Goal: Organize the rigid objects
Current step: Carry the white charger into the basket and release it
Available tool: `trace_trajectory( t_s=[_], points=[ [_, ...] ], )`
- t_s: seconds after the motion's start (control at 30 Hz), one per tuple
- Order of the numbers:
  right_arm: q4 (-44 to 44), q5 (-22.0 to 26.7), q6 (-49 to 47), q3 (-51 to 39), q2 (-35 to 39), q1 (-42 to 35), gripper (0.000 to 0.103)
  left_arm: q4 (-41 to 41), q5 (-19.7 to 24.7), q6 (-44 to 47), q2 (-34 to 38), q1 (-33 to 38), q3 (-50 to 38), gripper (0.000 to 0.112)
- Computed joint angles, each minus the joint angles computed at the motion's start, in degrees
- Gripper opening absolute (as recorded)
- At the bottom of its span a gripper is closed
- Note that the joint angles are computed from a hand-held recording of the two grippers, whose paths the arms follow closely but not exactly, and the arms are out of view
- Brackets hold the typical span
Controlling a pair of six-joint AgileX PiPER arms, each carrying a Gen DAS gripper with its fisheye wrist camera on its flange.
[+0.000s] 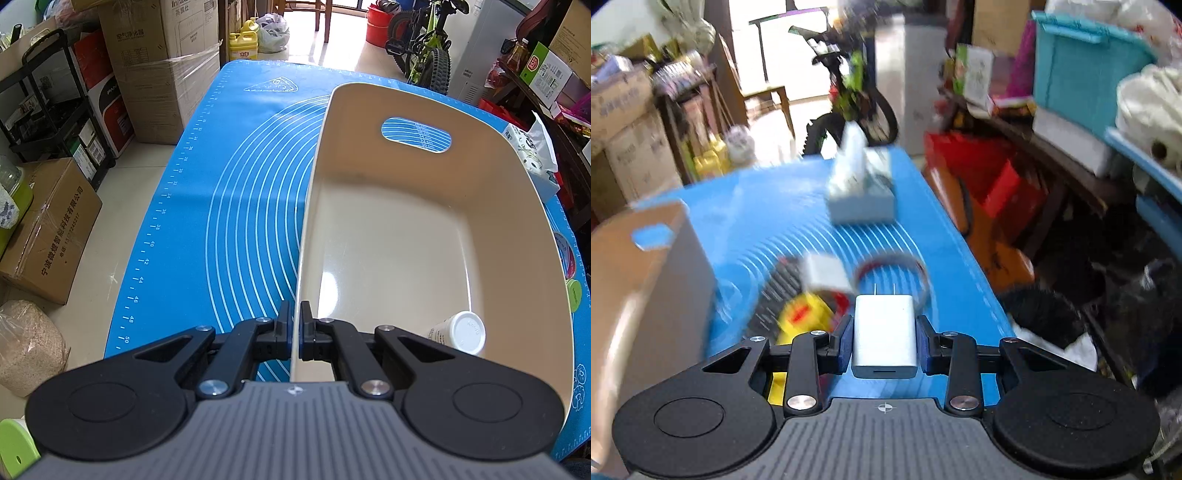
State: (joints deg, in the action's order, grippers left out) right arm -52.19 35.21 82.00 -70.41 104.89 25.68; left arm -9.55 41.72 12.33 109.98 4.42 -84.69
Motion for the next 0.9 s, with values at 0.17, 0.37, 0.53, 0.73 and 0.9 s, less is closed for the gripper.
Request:
trace_trajectory(
  t_s=[0.17,0.37,0.53,0.73,0.9],
  points=[
    [0.0,0.2,-2.1,-6.3,0.5,2.6,0.043,0.0,0.1,0.0,0.0,0.0,-0.1,0.005],
    [6.1,-0.8,-9.9,-16.6,4.5,5.0,0.043,0.0,0.1,-0.1,0.0,0.0,0.0,0.005],
    [12.8,0.4,-19.2,-26.6,10.1,7.1,0.043,0.1,0.1,0.0,0.0,0.0,0.0,0.005],
    [21.6,3.2,-29.1,-38.9,17.6,9.1,0.043,0.1,-0.1,0.1,0.0,0.1,0.2,0.005],
    [27.8,8.8,-35.7,-50.6,24.9,10.7,0.043,0.8,-0.2,-0.4,0.0,-0.2,0.3,0.005]
  ],
)
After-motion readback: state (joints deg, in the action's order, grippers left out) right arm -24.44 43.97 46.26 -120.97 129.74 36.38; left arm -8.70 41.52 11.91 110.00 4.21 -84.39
